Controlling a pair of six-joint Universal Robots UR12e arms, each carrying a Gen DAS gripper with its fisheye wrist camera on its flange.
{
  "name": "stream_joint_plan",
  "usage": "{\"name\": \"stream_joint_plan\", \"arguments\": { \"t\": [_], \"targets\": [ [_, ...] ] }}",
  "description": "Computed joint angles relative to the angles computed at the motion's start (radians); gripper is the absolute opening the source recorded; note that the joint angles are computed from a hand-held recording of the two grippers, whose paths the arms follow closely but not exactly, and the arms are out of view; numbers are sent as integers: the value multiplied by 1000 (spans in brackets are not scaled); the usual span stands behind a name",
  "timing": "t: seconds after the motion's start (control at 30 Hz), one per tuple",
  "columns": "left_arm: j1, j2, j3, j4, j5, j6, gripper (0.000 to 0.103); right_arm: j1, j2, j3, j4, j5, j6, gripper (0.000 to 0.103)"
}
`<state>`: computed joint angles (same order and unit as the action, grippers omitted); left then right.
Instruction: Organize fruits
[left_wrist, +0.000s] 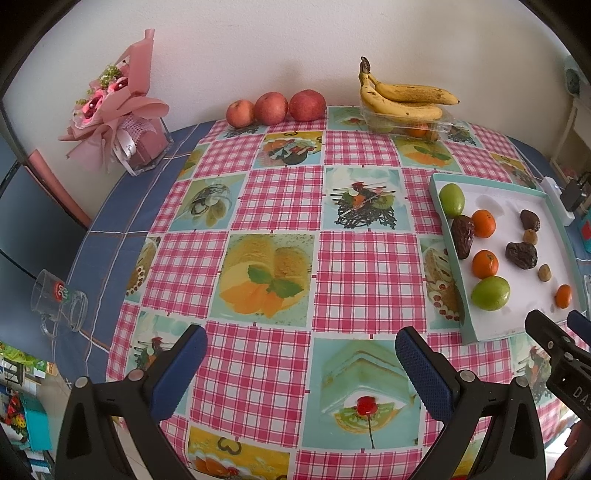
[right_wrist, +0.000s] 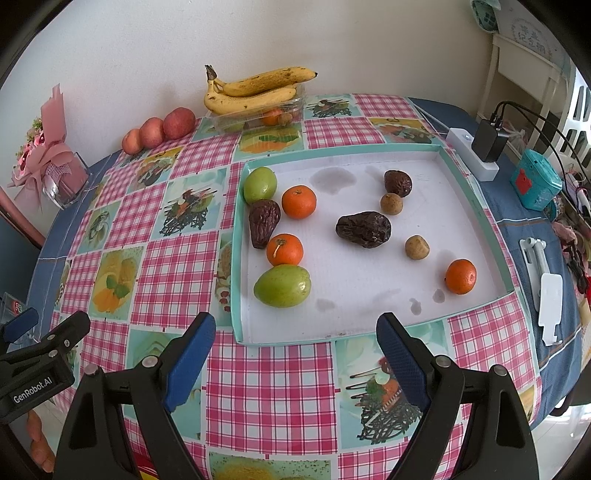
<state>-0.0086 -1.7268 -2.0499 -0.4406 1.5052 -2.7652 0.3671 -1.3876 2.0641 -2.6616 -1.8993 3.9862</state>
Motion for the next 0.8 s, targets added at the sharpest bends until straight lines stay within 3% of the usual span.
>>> {"name": "stream_joint_plan", "arguments": {
  "t": [0.8],
  "targets": [
    [0,-1,0,5,9,-3,103,3,2,-5,8,-1,5,89]
  ]
}}
